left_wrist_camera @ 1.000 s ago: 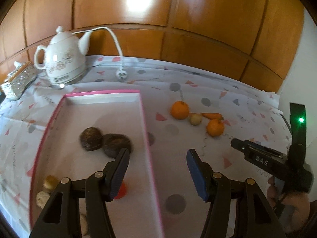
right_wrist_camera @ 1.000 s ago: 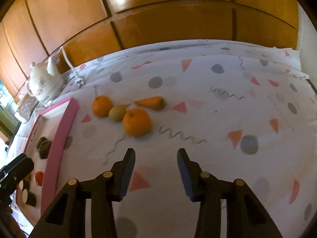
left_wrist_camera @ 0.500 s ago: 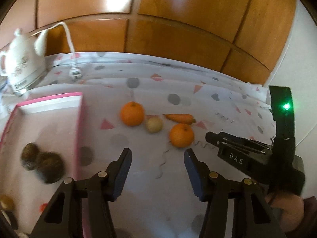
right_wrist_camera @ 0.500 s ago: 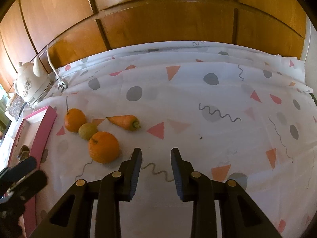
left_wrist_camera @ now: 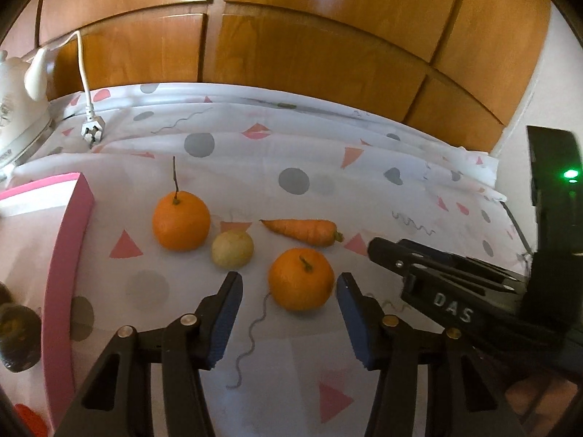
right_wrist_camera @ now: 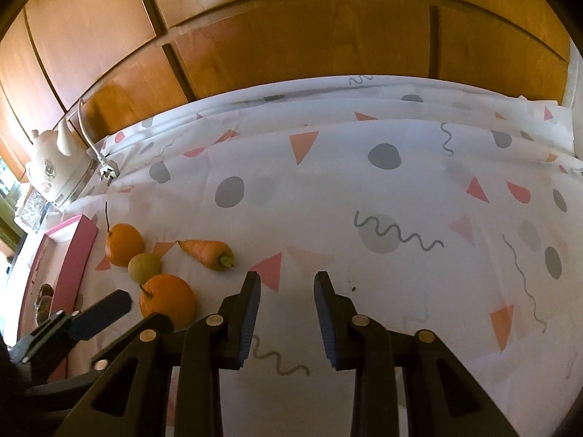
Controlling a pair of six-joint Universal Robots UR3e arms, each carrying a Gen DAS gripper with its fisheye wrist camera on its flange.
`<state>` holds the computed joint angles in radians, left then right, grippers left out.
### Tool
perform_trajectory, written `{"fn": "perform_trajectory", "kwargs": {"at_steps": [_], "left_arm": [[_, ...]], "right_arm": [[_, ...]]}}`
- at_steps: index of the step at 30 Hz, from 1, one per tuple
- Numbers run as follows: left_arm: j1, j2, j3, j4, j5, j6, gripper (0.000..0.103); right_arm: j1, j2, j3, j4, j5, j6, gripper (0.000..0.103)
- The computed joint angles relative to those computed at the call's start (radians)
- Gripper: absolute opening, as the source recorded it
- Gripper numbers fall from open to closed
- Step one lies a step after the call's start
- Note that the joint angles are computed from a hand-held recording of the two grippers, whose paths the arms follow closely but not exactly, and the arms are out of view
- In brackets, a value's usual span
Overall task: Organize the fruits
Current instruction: 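Grasp an orange with the left tool while the right tool grasps the carrot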
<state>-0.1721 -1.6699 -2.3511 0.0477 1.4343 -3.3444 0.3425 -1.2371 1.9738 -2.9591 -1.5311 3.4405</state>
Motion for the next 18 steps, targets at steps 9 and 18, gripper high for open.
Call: {"fn": "perform_trajectory", "kwargs": {"at_steps": [9, 18], "left_arm": [[0.024, -0.073, 0.009, 0.073, -0.079, -0.009, 0.04], [0.107, 0.09, -0.141, 0.046, -0.135, 0.021, 0.039]], "right_arm": [[-0.027, 0.007, -0.003, -0.004, 0.032, 0.0, 0.031], [-0.002, 0.039, -0.06, 0.002, 0.072, -0.011, 0.031]]}}
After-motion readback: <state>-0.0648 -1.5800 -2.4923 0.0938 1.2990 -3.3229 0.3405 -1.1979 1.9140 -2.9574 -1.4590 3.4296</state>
